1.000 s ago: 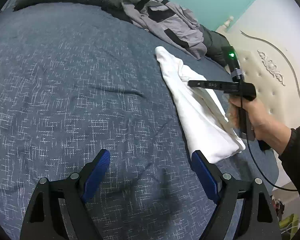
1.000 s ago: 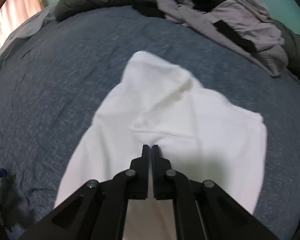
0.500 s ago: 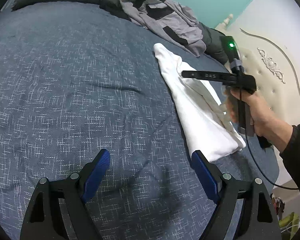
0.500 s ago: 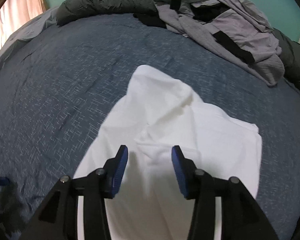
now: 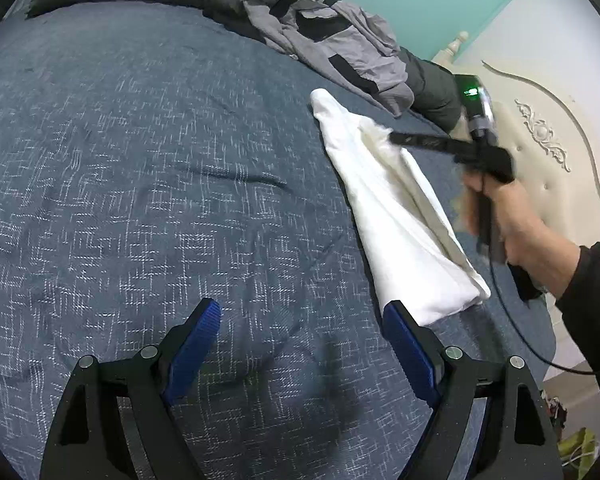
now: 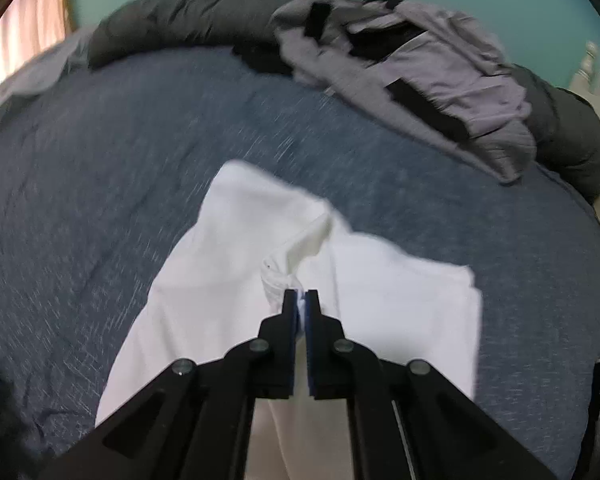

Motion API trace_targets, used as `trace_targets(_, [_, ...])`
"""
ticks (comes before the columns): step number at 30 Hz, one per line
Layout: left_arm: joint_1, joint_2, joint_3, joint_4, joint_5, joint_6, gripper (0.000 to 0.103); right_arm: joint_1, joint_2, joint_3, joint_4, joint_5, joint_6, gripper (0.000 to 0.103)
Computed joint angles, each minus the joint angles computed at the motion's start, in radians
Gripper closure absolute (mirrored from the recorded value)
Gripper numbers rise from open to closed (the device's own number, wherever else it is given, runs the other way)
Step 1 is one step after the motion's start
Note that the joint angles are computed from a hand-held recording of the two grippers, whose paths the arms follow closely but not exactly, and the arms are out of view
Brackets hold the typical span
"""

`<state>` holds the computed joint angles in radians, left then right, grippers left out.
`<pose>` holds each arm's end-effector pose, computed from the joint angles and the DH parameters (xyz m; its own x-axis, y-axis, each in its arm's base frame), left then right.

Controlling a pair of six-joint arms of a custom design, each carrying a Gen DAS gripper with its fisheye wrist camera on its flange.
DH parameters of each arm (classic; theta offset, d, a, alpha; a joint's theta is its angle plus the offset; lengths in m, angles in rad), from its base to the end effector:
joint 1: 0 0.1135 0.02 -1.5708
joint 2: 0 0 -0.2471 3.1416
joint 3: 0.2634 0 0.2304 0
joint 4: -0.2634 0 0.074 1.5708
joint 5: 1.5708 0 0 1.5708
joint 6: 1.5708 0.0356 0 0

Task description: Fold clothes

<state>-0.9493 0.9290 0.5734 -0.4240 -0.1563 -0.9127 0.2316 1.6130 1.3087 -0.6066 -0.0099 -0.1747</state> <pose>0.1088 -0.1424 0.2135 -0.8347 -0.1767 -0.5216 0.1279 0.8590 -0.4957 0.3190 0.0756 0.2644 -0.7163 -0.3475 -0.6051 -0.3655 0.9256 -0.0989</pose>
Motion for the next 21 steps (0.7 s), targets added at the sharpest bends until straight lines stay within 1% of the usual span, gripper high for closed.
trace_targets(4, [-0.002,0.005,-0.003,0.006,0.004,-0.002,0.016,-0.136,0.014,0.072,-0.047,-0.05,0.006,0.1])
trace_targets(8, [-0.006,0.023,-0.008,0.022,0.011,-0.006,0.016,-0.23,0.107,0.129,-0.074,-0.036,0.012,0.1])
trace_targets(10, [-0.009,0.031,-0.009,0.027,0.014,-0.007,0.016,-0.235,0.115,0.113,-0.046,0.009,0.015,0.097])
trace_targets(11, [-0.011,0.032,-0.009,0.029,0.013,-0.007,0.016,-0.243,0.098,0.088,-0.01,0.01,0.016,0.094])
trace_targets(12, [-0.012,0.032,-0.009,0.031,0.014,-0.008,0.016,-0.259,0.086,0.074,0.005,-0.029,0.023,0.082])
trace_targets(13, [-0.012,0.032,-0.009,0.031,0.015,-0.007,0.016,-0.273,0.079,0.07,0.006,-0.068,0.032,0.073])
trace_targets(14, [-0.012,0.03,-0.009,0.03,0.016,-0.006,0.016,-0.288,0.072,0.066,0.006,-0.106,0.042,0.062])
trace_targets(16, [-0.012,0.026,-0.009,0.027,0.018,-0.005,0.016,-0.31,0.069,0.07,-0.009,-0.177,0.06,0.06])
trace_targets(17, [-0.011,0.024,-0.009,0.027,0.019,-0.006,0.016,-0.318,0.076,0.079,-0.028,-0.208,0.068,0.057])
trace_targets(20, [-0.013,0.026,-0.003,0.022,0.018,-0.006,0.016,-0.304,0.143,0.152,-0.142,-0.267,0.05,0.057])
trace_targets(21, [-0.015,0.026,0.0,0.02,0.016,-0.006,0.016,-0.292,0.156,0.164,-0.167,-0.25,0.05,0.057])
